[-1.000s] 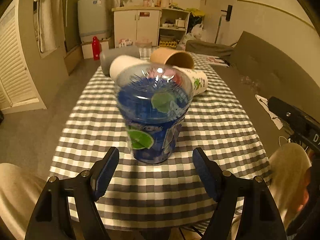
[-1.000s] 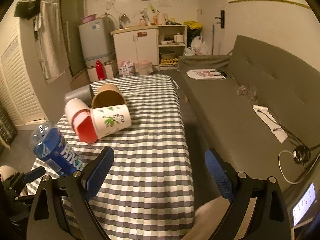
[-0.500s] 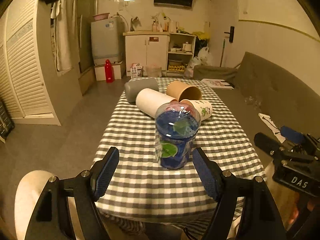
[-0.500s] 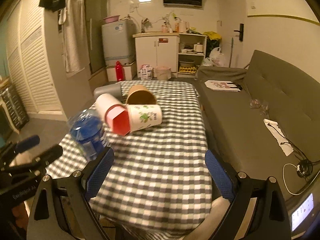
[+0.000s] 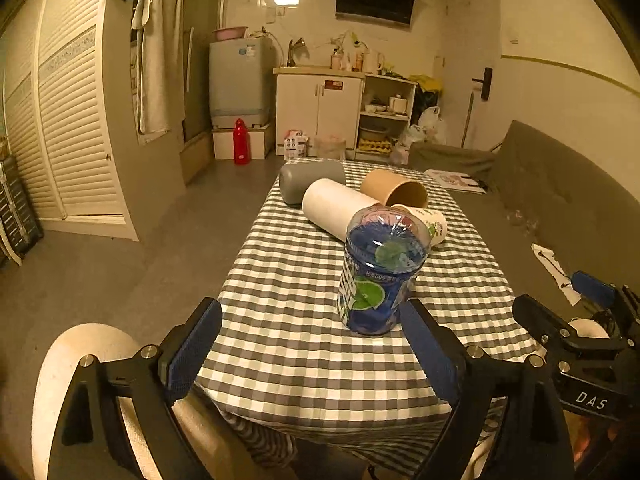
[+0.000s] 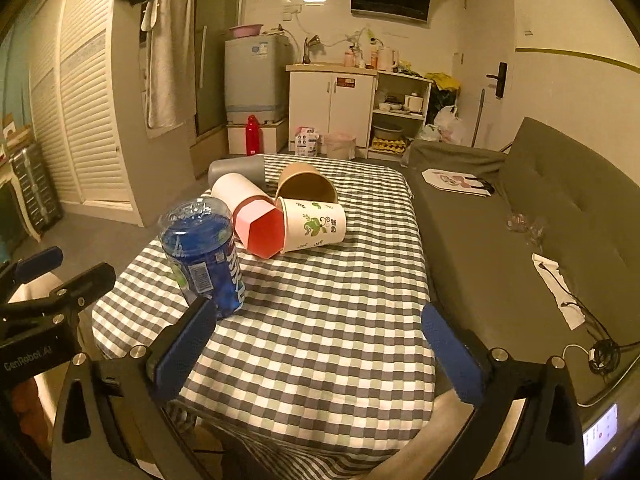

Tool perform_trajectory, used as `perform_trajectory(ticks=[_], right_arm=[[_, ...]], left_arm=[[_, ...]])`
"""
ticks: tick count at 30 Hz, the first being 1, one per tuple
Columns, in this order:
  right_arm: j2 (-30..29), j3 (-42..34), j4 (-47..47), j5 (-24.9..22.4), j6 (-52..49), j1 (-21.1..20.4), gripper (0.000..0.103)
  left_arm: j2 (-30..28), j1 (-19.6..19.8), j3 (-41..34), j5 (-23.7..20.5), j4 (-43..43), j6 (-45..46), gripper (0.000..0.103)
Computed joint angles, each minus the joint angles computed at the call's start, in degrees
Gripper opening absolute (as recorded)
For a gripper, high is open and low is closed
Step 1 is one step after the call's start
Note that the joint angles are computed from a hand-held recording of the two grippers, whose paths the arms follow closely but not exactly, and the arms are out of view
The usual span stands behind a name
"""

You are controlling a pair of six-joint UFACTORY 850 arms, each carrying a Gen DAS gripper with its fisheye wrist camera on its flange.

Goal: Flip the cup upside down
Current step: 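Open the left tool and withdraw from the standing bottle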

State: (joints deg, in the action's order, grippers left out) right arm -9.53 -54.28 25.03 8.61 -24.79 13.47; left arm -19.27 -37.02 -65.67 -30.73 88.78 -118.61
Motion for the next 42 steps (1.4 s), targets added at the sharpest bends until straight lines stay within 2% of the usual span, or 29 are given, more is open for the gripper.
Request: perform_trajectory(ticks=[23,42], right_arm=[[-0.73,-0.55,7.83,-0.69,-7.17,0.07,0.103],[-0.78,-0.58,8.87,-0.85,-8.23,0.0,0.103]], left_arm=[[-0.53,0.08,-0.53,-0.62,-1.59,1.76,0.094],[-0.57,0.04,-0.56,-0.72,-1.65,1.74,0.094]])
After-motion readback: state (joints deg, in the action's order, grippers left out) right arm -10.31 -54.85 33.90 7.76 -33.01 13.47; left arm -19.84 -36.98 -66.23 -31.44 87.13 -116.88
